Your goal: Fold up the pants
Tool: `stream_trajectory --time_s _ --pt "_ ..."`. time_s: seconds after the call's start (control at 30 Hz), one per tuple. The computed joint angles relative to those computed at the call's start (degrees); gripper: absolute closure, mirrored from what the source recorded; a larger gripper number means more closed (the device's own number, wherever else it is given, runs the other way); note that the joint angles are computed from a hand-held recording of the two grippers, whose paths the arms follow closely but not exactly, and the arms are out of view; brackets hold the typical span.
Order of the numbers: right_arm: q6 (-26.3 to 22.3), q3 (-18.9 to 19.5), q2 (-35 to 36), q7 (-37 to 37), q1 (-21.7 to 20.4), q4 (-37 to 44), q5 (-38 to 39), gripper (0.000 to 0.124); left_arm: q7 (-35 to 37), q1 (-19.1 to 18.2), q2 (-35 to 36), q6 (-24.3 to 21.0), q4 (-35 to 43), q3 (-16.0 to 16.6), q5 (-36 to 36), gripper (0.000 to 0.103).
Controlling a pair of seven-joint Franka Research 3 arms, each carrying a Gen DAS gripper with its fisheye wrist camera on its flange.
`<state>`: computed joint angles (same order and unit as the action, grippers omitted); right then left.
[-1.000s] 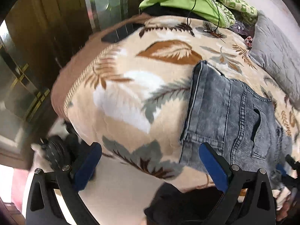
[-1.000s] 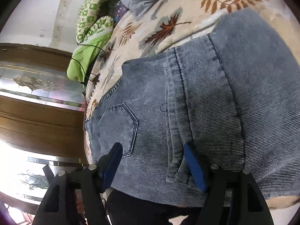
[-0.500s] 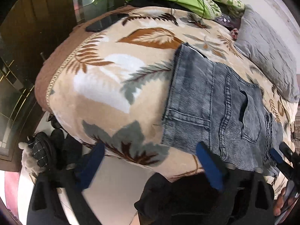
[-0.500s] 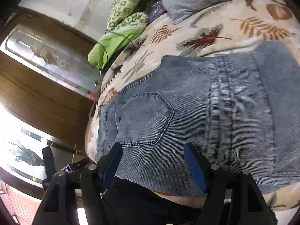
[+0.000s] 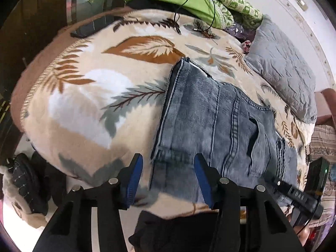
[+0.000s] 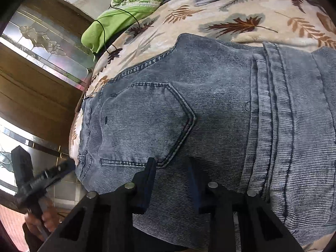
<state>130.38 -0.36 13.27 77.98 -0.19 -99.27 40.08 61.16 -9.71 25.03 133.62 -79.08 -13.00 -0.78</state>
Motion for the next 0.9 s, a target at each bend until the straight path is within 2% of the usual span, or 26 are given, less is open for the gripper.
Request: stream_trajectory --time_s 0.17,0.33,0.4,0.47,0.57,0.7,0.8,0.87,0.9 --pt "-0.8 0.1 0.3 -0.1 -0.5 0.4 1.6 0.091 0.8 0.0 7.1 -3.5 8.8 -0.4 -1.2 0.05" --pt "-0.7 0.0 0.1 -0.5 -0.5 0.0 1.8 0.091 2.5 -1.0 10.1 -4.9 13.4 -0.2 0.2 0.048" --pt "-0.6 0.1 0.1 -0.5 -0.5 0.0 2.0 0.091 3.1 -0.8 10.1 -4.6 13.6 -0.4 -0.2 0.053" --pt "-0.6 0.1 0.1 -0.6 -0.6 0.0 2.3 0.091 2.9 -1.4 9.7 -4.5 13.2 0.3 1.0 0.066" --pt "-0.5 0.1 0.1 -0.7 -0.6 -0.1 2.5 0.091 2.0 -1.6 9.0 -3.1 12.1 0.7 1.7 0.078" --pt "-0.5 0.1 0.1 -0.9 -0.6 -0.2 2.7 0.091 3.1 -1.2 7.3 -1.0 9.7 0.3 2.1 0.08" --pt "-0.5 0.1 0.0 -0.9 -0.7 -0.3 2.9 0.091 2.6 -1.4 6.2 -0.9 7.8 0.6 2.5 0.072" --pt "-0.4 0.1 -0.1 -0.9 -0.6 -0.4 2.9 0.091 1.7 -1.2 4.9 -0.9 5.4 0.6 2.4 0.048" --pt "-0.4 0.1 0.0 -1.0 -0.6 -0.3 2.9 0.091 1.2 -1.1 3.9 -0.6 3.8 0.8 2.5 0.045"
